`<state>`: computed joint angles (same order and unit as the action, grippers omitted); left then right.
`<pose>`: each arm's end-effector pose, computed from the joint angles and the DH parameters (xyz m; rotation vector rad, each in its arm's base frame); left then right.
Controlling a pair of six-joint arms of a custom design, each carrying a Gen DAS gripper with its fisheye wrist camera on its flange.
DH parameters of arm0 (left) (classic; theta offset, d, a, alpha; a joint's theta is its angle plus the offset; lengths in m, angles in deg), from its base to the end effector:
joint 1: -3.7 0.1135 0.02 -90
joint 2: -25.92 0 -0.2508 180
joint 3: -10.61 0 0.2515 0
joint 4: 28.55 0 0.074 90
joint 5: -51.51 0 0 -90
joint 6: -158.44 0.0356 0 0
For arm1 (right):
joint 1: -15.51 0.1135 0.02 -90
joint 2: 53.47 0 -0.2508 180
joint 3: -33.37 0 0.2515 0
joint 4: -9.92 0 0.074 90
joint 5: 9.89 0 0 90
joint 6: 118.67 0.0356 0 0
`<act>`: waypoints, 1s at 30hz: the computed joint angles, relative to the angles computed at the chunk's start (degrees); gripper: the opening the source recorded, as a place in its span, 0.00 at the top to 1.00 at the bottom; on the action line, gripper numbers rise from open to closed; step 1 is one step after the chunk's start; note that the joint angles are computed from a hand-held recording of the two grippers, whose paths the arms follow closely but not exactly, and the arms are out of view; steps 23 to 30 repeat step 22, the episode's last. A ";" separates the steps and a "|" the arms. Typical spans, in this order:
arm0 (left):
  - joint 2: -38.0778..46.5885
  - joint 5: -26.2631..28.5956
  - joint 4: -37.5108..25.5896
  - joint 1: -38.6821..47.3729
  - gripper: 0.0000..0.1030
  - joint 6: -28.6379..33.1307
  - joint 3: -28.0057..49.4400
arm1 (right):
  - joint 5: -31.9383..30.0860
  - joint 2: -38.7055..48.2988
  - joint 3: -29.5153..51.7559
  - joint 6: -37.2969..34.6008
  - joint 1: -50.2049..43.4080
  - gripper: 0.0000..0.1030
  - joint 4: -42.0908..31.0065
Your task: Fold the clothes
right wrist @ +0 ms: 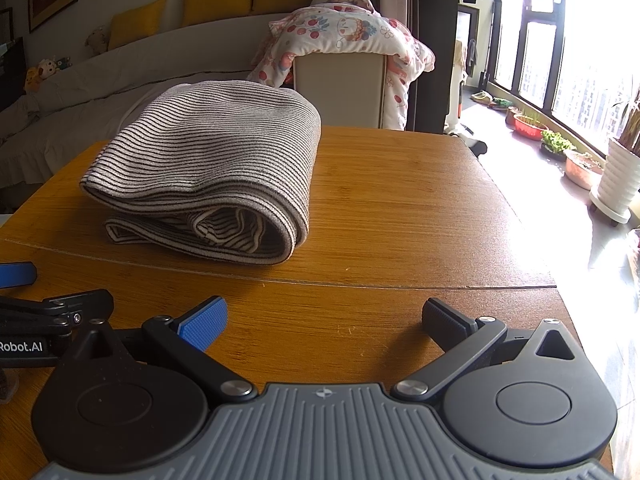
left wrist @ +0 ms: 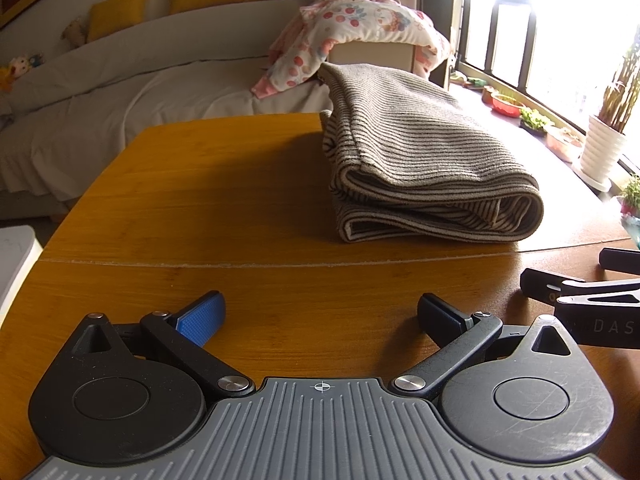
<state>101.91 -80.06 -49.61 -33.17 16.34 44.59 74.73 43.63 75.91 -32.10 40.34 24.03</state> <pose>0.1676 -0.0961 0.0988 -0.5127 2.2551 0.2373 0.2528 0.1207 0.0865 -0.6074 2.2093 0.3021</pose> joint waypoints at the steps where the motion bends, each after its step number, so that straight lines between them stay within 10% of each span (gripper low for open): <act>1: 0.24 -0.15 0.07 -0.04 0.00 -0.20 0.06 | 0.01 0.06 -0.01 0.04 0.02 0.00 0.08; 30: 1.39 -1.89 0.40 -1.34 0.00 -2.86 0.00 | -0.24 -0.15 -0.45 -0.18 -0.25 0.00 0.35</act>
